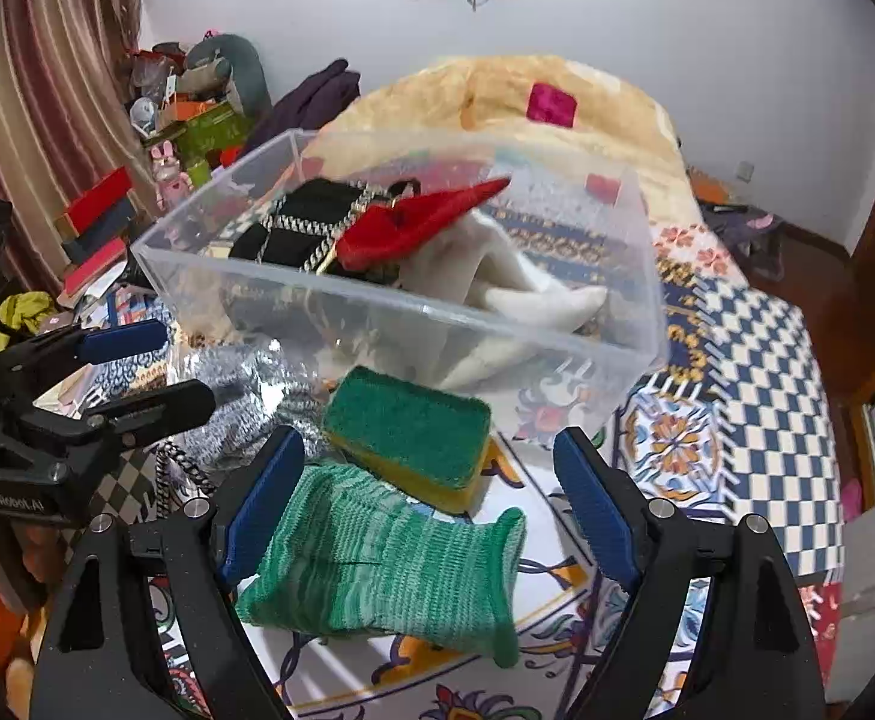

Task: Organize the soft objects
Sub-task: 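Grasp the silver bag with the left tool while the right tool grasps the green sponge, then place the silver bag and green sponge into the box and release both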

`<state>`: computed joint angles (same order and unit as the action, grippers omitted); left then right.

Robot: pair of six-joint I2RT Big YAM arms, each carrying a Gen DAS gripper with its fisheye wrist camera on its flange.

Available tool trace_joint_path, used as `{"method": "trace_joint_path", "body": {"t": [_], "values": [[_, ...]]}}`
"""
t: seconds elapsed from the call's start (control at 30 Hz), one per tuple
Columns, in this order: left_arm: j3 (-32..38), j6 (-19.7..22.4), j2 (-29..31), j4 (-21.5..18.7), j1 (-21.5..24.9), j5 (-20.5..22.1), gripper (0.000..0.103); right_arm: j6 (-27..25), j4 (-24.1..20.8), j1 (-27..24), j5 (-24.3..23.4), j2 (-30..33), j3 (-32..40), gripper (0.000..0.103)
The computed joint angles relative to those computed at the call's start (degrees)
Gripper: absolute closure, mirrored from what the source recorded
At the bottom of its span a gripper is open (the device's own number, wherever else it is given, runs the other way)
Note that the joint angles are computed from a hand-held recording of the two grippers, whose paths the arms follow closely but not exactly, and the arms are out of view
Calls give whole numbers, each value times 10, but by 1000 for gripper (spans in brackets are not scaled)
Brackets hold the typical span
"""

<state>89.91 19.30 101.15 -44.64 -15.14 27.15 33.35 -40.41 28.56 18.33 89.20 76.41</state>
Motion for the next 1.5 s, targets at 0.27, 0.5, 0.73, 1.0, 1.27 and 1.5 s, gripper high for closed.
{"method": "trace_joint_path", "body": {"t": [0.27,0.5,0.73,1.0,1.27,1.5], "values": [[14,16,13,-34,-14,-1,25,3,-3,-5,-33,9,3,57],[23,39,20,-64,-10,33,56,4,8,1,-21,-9,-14,69],[-23,66,-17,-17,-7,25,74,3,20,10,6,-38,-38,72],[-47,71,-55,7,12,57,76,-11,26,30,43,-63,-43,72],[-55,37,-90,48,26,94,76,-29,39,40,82,-81,-33,72],[-24,-5,-84,74,27,99,76,-46,51,30,112,-94,-21,72]]}}
